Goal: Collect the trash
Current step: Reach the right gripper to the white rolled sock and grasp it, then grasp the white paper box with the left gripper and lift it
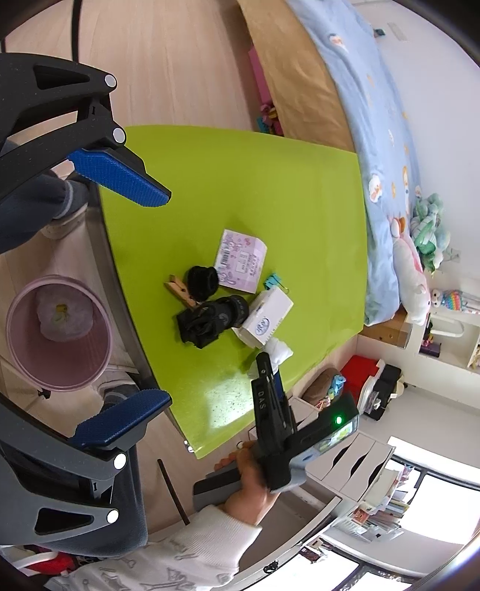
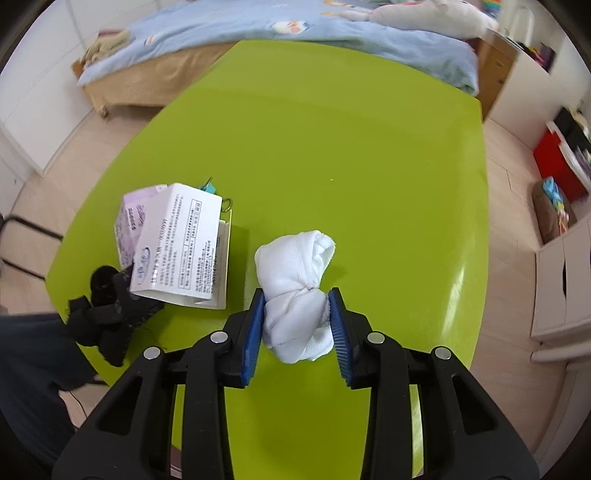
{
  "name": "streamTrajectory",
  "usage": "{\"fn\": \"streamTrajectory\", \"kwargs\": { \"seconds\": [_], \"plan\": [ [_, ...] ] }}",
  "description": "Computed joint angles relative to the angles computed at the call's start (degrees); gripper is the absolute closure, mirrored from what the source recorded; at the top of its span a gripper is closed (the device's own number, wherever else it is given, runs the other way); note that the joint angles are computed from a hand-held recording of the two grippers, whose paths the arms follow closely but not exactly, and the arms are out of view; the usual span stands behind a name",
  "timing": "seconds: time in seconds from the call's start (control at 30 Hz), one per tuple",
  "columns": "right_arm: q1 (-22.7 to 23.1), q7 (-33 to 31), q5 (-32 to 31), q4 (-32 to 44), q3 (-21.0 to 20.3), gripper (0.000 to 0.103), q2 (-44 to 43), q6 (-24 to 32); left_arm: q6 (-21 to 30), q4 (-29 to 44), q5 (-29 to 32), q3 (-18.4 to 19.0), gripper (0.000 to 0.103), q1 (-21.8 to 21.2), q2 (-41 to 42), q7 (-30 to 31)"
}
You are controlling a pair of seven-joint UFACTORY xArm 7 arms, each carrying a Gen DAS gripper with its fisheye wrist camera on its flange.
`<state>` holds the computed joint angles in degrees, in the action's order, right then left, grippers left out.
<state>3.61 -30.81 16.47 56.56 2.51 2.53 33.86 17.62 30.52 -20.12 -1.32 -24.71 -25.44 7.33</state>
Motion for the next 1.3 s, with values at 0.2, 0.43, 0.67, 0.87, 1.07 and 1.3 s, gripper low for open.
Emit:
{"fn": "streamTrajectory", "kwargs": {
  "seconds": [0.2, 0.43, 0.67, 0.87, 1.07, 1.3],
  "plan": [
    [0.0, 0.4, 4.9, -5.7, -1.2, 0.069, -7.0, -0.3, 0.1, 4.0, -0.8, 1.1, 0.008, -0.9, 4.1, 3.6],
    [1.7, -0.9, 8.9, -12.3, -3.4, 0.069, -15.4, 0.6, 3.0, 11.8, -2.7, 0.4, 0.008, 1.0, 11.9, 8.5],
    [3.0, -0.4, 9.1, -16.1, -5.1, 0.069, -20.2, 1.7, 6.3, 20.6, -4.9, -2.8, 0.008, 3.9, 20.4, 14.9],
    [3.1, 0.0, 8.2, -17.1, -5.8, 0.069, -21.8, 2.5, 7.9, 27.1, -4.0, -6.1, 0.008, 6.3, 27.2, 18.7],
    [3.1, -0.3, 8.0, -17.8, -6.4, 0.069, -22.2, 2.5, 8.9, 31.3, -1.5, -8.3, 0.008, 8.0, 32.4, 21.7],
    [3.0, -0.5, 8.2, -17.2, -6.6, 0.069, -21.0, 2.5, 10.6, 34.3, 1.8, -9.4, 0.008, 8.5, 35.4, 22.5]
  ]
}}
